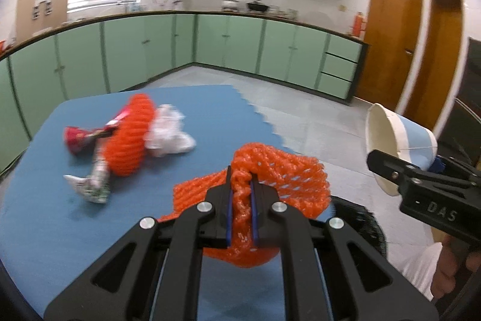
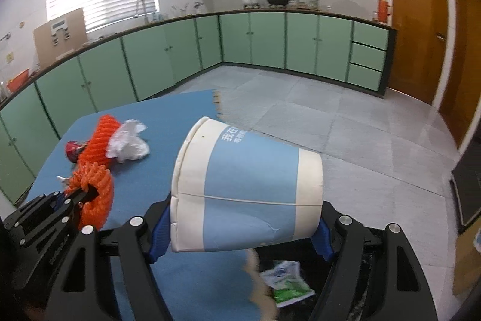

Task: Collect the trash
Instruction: 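Carry the net and cup to the bin and open the right tool over it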

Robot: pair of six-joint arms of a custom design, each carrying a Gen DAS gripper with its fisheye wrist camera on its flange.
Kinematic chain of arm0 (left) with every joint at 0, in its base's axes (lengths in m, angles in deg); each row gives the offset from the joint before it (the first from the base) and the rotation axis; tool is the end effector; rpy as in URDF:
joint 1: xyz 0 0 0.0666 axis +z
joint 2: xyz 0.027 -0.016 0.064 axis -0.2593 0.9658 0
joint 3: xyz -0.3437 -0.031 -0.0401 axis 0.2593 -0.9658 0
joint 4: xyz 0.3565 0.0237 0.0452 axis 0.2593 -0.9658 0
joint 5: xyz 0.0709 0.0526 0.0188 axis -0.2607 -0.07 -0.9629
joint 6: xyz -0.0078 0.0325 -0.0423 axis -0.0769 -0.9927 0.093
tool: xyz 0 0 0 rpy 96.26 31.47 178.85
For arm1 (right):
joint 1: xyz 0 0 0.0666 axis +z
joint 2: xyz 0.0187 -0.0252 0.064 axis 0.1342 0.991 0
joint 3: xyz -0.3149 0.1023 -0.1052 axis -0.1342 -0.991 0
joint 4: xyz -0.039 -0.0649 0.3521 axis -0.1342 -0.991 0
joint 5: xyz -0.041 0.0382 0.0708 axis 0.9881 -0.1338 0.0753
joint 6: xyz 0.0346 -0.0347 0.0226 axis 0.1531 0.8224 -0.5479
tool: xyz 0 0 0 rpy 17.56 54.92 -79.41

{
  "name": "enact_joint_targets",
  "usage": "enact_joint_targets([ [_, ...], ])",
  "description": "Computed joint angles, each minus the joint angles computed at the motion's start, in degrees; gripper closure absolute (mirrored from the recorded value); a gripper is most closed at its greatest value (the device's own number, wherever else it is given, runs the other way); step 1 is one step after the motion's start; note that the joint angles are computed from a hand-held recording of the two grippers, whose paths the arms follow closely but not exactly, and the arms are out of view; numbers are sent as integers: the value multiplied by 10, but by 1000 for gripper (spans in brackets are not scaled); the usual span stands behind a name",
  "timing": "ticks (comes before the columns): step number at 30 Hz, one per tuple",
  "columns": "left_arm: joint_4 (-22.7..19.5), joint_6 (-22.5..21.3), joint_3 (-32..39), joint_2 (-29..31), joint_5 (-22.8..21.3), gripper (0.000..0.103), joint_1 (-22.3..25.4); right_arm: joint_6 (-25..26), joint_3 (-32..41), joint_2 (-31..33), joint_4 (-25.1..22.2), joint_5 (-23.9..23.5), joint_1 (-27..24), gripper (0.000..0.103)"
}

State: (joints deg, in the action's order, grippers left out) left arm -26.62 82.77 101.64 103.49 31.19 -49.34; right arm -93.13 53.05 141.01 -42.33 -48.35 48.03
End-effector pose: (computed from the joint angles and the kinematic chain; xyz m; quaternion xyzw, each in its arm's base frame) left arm 0.4145 -0.2564 0.4334 -0.1655 0.8628 0.0245 0.4770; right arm 0.4978 0.4150 0.3954 -0.2011 0.8661 0.1338 0.4376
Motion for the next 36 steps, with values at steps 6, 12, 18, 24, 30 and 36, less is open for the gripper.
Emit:
enact_joint_targets([
  [6, 50, -41, 46, 56, 38, 96, -15, -7, -74, -41, 25, 17, -36, 30],
  [12, 67, -85, 128, 133, 73, 96, -24, -21, -130, -66, 43, 25, -72, 30],
  [18, 76, -111, 198, 200, 104, 96, -28, -18, -148, -68, 47, 22, -101, 30],
  [24, 69, -121, 259, 258, 145, 96, -22, -20, -165, -68, 50, 15, -124, 29],
  [30, 44, -131, 311, 302, 156, 87, -20, -23, -178, -66, 54, 12, -138, 29],
  [36, 38, -121, 310, 304, 155, 69, -15, -15, -163, -51, 48, 11, -136, 29],
])
